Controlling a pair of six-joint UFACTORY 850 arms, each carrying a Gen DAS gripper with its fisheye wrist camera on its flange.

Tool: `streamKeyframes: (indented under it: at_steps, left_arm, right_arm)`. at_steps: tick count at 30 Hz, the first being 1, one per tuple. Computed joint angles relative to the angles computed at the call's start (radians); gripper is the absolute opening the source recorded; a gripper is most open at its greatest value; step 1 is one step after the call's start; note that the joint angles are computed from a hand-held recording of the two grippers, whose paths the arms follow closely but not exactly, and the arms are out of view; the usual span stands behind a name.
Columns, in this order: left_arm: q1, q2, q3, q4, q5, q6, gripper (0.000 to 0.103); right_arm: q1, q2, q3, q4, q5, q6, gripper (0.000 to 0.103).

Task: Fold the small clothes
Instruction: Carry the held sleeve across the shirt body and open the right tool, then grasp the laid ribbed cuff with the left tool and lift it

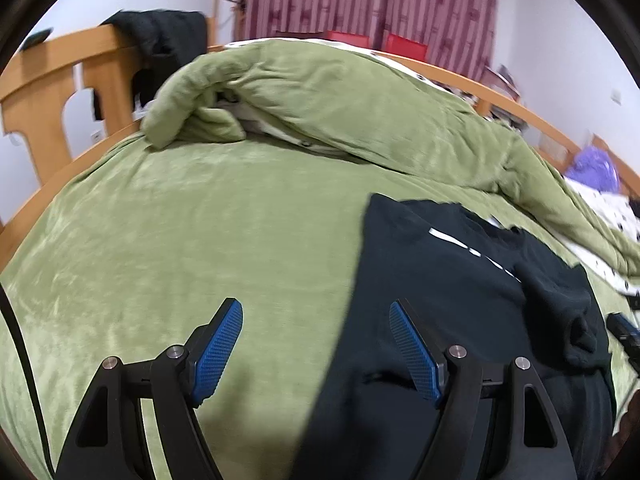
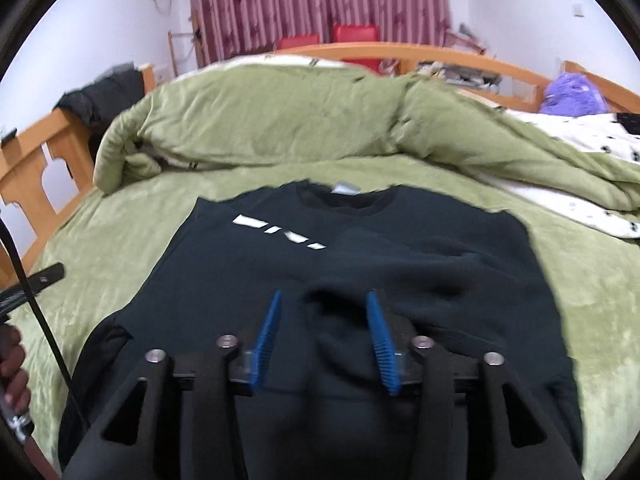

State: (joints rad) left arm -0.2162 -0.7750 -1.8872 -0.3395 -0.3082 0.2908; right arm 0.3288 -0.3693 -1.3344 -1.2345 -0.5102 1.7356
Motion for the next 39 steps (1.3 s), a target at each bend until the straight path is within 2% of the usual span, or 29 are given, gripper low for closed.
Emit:
streamKeyframes:
  at_steps: [2,4,7,10,13,15,18,22,24,30,39]
  left_arm:
    - [-0.021,0.005,0.009,0.009,0.002,0.007,0.075]
    - [-0.042,0.011,0.016,-0.021,-0.007,0.038,0.075]
    - [-0.074,0.017,0.024,-0.067,-0.023,0.082,0.075]
    - [-0.111,0.034,0.051,-0.042,0.004,0.08,0.075]
    - [-0.148,0.055,0.088,0.004,0.041,0.078,0.075]
    - [-0.174,0.071,0.12,0.048,0.07,0.077,0.075]
    - [-0.204,0.081,0.136,0.086,0.069,0.067,0.075]
    - [-0.244,0.117,0.184,-0.023,0.093,0.2,0.075]
    - [-0.268,0.13,0.198,-0.019,0.11,0.212,0.075]
    - [-0.324,0.094,0.144,0.039,0.071,0.136,0.075]
    - [-0.392,-0.005,0.016,0.133,0.017,0.012,0.075]
  right_arm:
    - [-0.001,0.069,0.09,-0.079,-0.037,0.102,0.056]
    - [-0.011,0.118,0.153,-0.092,-0.076,0.146,0.056]
    - [-0.057,0.192,0.238,-0.076,-0.041,0.192,0.056]
    - [-0.099,0.253,0.311,-0.07,-0.021,0.223,0.056]
    - [-0.115,0.264,0.325,0.01,-0.103,0.123,0.056]
    - [-0.114,0.249,0.319,0.028,-0.192,0.056,0.056]
    - [-0.121,0.237,0.33,0.023,-0.268,0.003,0.056]
    - [-0.146,0.275,0.374,0.0,-0.242,-0.013,0.056]
    - [-0.154,0.291,0.393,-0.02,-0.239,-0.008,0.056]
    - [-0.211,0.32,0.429,-0.004,-0.177,0.015,0.056]
    - [-0.284,0.349,0.462,-0.019,-0.151,0.05,0.056]
